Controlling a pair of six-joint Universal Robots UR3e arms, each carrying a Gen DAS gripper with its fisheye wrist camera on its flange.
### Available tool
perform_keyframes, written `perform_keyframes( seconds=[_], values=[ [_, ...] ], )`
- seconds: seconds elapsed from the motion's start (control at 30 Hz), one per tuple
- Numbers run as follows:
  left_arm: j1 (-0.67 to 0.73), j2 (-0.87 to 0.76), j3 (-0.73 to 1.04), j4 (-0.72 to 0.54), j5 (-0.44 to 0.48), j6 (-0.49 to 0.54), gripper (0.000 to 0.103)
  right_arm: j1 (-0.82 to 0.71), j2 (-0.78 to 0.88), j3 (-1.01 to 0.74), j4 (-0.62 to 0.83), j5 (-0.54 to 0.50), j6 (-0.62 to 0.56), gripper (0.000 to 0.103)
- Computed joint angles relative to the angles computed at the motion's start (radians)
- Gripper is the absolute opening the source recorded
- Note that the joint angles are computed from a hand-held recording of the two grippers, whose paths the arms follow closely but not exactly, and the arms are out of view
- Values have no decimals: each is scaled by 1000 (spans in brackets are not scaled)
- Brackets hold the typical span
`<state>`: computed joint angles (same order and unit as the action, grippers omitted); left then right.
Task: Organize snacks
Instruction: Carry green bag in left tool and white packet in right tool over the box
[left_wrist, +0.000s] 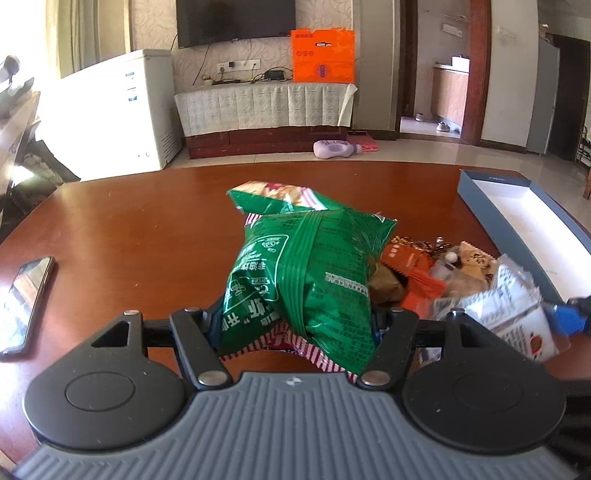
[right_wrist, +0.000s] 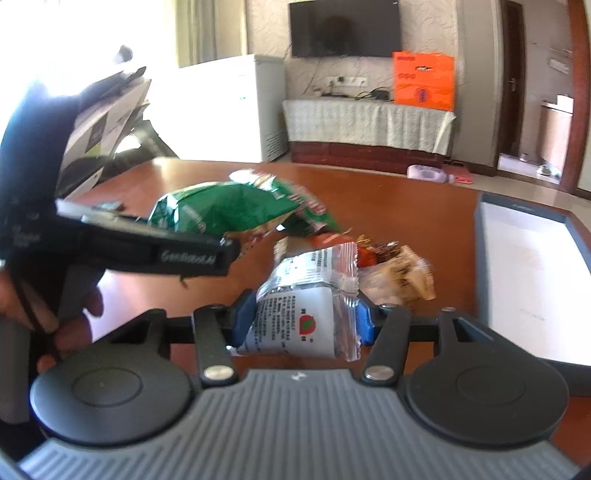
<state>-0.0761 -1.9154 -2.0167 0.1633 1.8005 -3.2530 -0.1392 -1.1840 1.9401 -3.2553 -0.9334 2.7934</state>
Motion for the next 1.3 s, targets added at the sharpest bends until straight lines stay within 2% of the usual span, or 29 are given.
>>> perform_keyframes(
  seconds=[0.37,0.77,1.13,1.17,1.2,1.23,1.3],
  values=[
    [-129,-55,148,-63,92,-9,71,-81,-26,-41,-6,39,26,54],
    [-250,-189,407,-152,120,-34,71,-175,22,-164,34,51,34,51],
    [-366,-419,799,-313,101,-39,71,-258,87,-233,35,15,62,46],
    [-377,-438,829,-322,99,-36,71,-265,94,-241,42,14,65,45],
    [-384,-460,867,-339,95,-35,71,-270,108,-257,51,8,66,37],
    [-390,-489,919,-360,89,-32,71,-271,119,-276,68,1,66,34],
    [-401,-553,1029,-398,87,-20,71,-273,147,-317,98,-14,77,34]
  ],
)
